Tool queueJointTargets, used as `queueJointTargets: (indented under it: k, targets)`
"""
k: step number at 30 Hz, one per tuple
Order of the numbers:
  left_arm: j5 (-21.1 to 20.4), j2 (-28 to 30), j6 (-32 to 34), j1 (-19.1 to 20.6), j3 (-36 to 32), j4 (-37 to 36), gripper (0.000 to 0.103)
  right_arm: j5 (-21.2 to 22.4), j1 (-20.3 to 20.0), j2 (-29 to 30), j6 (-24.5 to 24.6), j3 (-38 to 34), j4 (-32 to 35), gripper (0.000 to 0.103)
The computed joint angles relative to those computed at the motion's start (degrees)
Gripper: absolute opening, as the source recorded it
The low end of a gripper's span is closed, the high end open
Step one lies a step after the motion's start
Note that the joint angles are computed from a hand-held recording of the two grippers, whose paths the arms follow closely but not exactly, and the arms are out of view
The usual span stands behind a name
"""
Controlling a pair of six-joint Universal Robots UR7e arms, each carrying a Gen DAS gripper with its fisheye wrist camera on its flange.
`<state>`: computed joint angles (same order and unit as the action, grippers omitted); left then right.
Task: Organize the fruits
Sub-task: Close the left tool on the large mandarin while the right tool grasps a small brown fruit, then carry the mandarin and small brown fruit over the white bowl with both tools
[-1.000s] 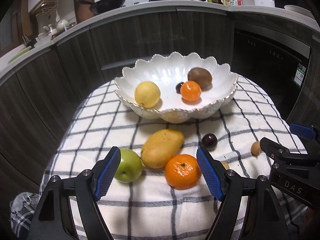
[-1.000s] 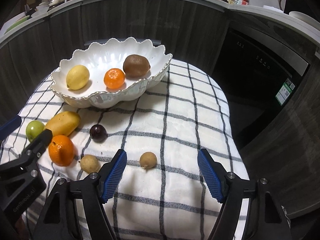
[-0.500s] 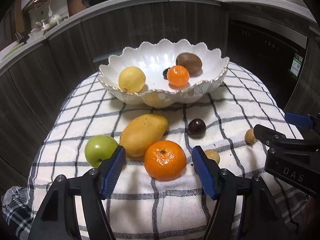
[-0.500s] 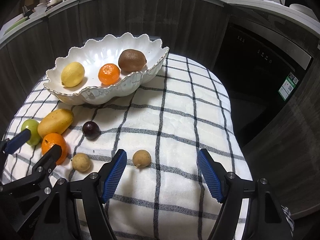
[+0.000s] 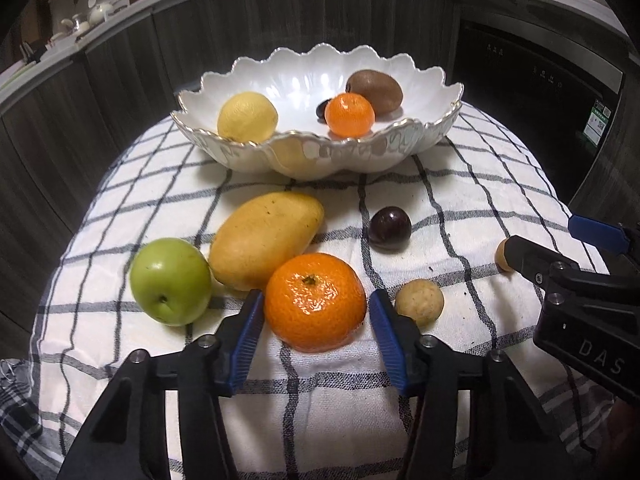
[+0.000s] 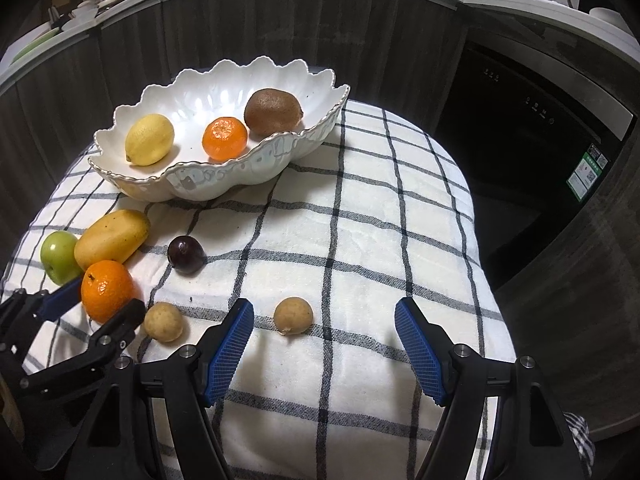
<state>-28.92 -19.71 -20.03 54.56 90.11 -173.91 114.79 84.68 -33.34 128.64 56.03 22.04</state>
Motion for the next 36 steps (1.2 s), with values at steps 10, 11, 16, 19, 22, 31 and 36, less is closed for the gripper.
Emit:
queueJointTargets:
  k: [10, 11, 16, 19, 22, 31, 36]
  targets:
    - [0.43, -0.55, -0.26, -0.21, 1.5, -1.24, 0.047, 0.14, 0.14, 2.39, 0.03, -3.23, 2.77, 0.057]
    - [0.5, -0.61, -0.3, -0.22, 1.64, -1.26, 0.047, 0.15, 0.11, 2.79, 0.11, -3.77, 3.4, 0.054]
    - [0.44, -0.8, -0.42, -0.16, 1.9, -1.62, 0.047, 0.48, 0.02, 4.16, 0.3, -5.43, 5.15, 0.048]
    - [0.27, -0.91, -0.46, -0.12, 1.99, -1.67, 0.047, 0.77, -0.11, 5.36, 1.29, -7.3, 7.27, 0.039]
    - [0.33, -0.92, -0.35, -0.13, 2.03, -1.85, 0.047, 0.37, -0.33, 5.94, 1.99, -8.34, 8.92, 0.032]
    - [1.53, -0.79, 1.36, -0.88, 2.23, -4.22, 0.047, -2.37, -0.47, 4.7, 2.24, -7.05, 9.85, 0.024]
    - [2.33, -1.16, 2.89, -1.76, 2.89, -6.64, 0.047, -3.8, 0.07, 2.76, 2.21, -4.72, 8.7, 0.024]
